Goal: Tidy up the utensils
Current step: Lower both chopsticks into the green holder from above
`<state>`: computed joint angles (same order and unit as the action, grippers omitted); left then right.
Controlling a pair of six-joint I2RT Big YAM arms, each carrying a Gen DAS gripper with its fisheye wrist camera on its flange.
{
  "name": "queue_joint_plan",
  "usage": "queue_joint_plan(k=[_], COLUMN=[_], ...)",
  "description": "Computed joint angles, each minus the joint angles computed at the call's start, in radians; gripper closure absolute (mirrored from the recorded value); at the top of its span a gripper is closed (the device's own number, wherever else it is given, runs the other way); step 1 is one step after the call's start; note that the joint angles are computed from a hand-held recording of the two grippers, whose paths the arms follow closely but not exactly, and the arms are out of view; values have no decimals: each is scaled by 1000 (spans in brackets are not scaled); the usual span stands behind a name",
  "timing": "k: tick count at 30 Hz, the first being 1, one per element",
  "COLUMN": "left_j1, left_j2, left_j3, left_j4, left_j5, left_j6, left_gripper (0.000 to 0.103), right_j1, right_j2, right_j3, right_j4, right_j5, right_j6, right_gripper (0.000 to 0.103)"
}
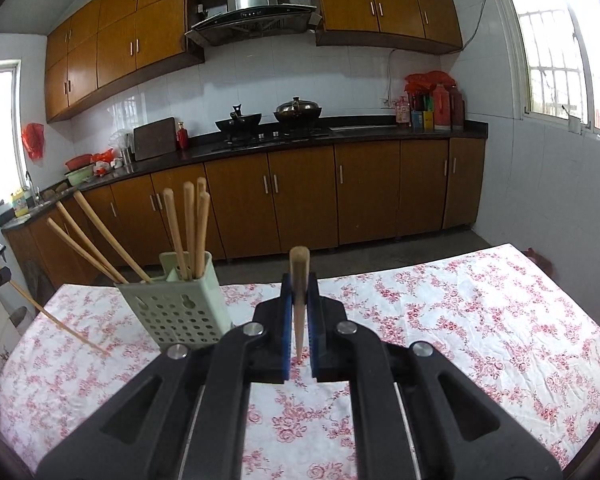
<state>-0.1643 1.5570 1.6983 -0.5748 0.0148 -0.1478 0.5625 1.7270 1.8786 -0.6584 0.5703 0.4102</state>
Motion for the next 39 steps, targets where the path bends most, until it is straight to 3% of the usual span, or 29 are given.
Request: queue_joint_plan(k=[10,19,32,39], left_j1=[-28,-65,-119,-141], left_j2=[-27,-8,93,141], left_j3=[57,176,297,287], left_j4=[13,33,119,189], left_j5=[46,75,-31,-87], left_j6=[-19,-83,-115,-112], left_gripper=[96,96,96,96], right_j1=[5,29,26,10], right_j2=[-28,-27,128,262], right_j3=[65,167,411,589], right_j4=[2,23,-13,-107], right_j5=[-112,-185,-181,-191], right_j6=[12,-45,-101,-100], right_gripper=[95,95,95,95])
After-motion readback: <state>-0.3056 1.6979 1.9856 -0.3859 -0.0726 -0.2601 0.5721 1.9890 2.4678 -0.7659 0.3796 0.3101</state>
